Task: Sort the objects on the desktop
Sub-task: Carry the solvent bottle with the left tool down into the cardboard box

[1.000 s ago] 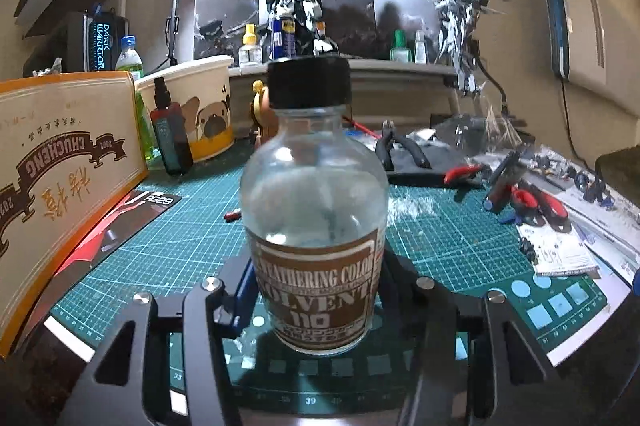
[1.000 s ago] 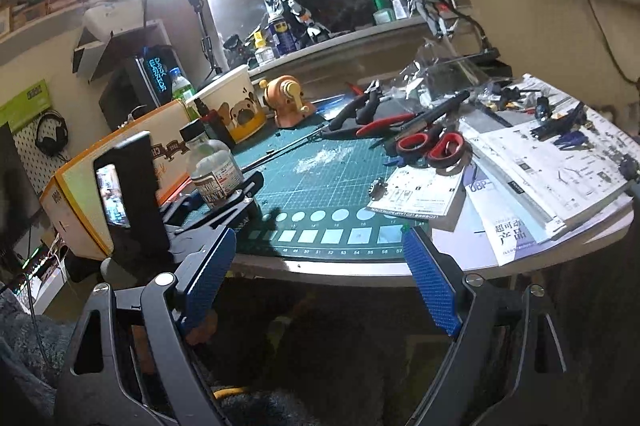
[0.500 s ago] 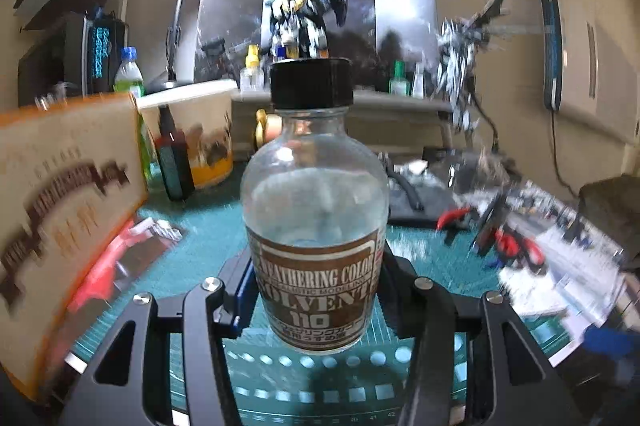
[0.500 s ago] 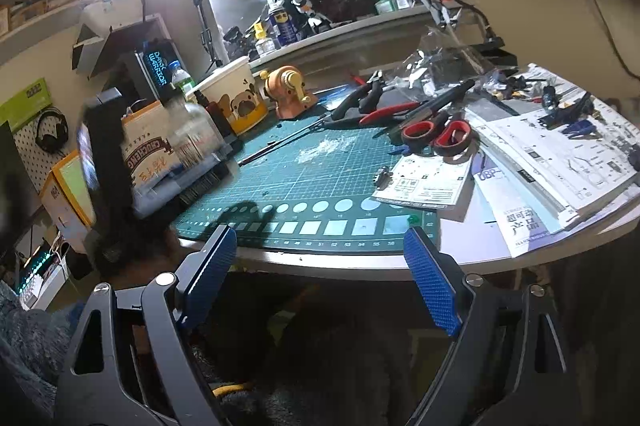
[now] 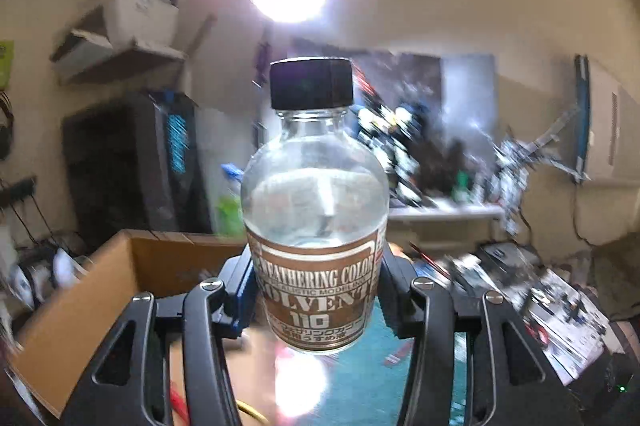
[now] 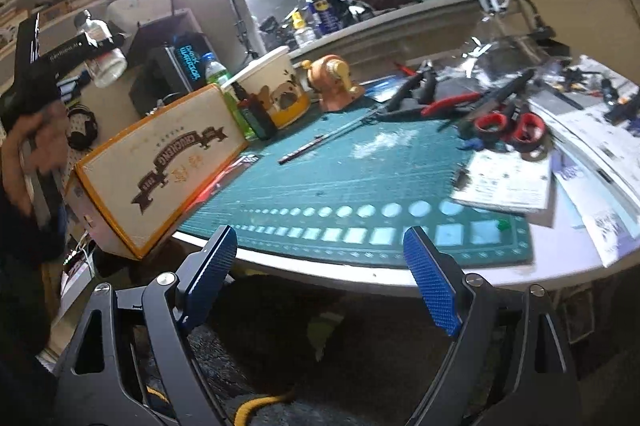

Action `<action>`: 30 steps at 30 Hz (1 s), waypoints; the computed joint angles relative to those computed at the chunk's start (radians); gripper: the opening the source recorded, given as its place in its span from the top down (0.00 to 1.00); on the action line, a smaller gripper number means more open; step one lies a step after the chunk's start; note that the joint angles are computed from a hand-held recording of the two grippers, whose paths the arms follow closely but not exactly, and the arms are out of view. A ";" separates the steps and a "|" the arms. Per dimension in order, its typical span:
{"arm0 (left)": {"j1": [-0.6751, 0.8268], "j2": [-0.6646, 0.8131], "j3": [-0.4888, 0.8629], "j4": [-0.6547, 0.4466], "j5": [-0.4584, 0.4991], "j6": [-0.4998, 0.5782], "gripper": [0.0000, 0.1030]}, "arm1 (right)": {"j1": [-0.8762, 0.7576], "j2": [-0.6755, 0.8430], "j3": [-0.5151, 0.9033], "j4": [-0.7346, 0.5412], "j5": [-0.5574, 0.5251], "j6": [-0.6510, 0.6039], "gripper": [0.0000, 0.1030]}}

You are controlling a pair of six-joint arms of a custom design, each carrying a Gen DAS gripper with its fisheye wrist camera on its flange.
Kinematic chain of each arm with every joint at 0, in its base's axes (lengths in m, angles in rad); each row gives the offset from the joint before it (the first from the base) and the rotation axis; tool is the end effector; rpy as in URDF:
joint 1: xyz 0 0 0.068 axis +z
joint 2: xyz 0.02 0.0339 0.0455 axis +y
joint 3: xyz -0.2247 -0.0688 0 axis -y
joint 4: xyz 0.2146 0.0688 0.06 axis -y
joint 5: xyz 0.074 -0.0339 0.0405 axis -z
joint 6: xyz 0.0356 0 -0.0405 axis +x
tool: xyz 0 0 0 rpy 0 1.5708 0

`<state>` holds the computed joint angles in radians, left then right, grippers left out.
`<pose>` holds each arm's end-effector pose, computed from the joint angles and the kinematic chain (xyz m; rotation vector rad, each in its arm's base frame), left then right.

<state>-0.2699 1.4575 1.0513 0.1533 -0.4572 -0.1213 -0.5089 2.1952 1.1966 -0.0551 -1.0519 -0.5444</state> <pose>0.3107 -0.0696 0.2806 -0.1867 1.7896 0.1376 0.3323 -0.1500 0.0682 -0.3564 2.0753 0.7678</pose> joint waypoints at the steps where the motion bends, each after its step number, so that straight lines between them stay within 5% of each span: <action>1: 0.048 -0.008 0.023 -0.026 0.020 0.021 0.51 | 0.004 -0.001 0.000 0.001 -0.007 0.002 0.18; 6: 0.283 0.077 0.189 -0.137 0.132 0.090 0.51 | 0.018 -0.011 -0.002 0.030 -0.026 0.025 0.18; 10: 0.404 0.293 0.383 -0.228 0.218 0.077 0.51 | 0.021 -0.012 0.012 0.051 -0.031 0.051 0.18; 20: 0.454 0.838 0.984 -0.518 0.342 0.107 0.51 | 0.042 -0.006 0.071 0.084 -0.003 0.107 0.18; 30: 0.467 1.038 1.127 -0.574 0.434 0.038 0.51 | 0.077 0.007 0.107 0.111 0.058 0.141 0.18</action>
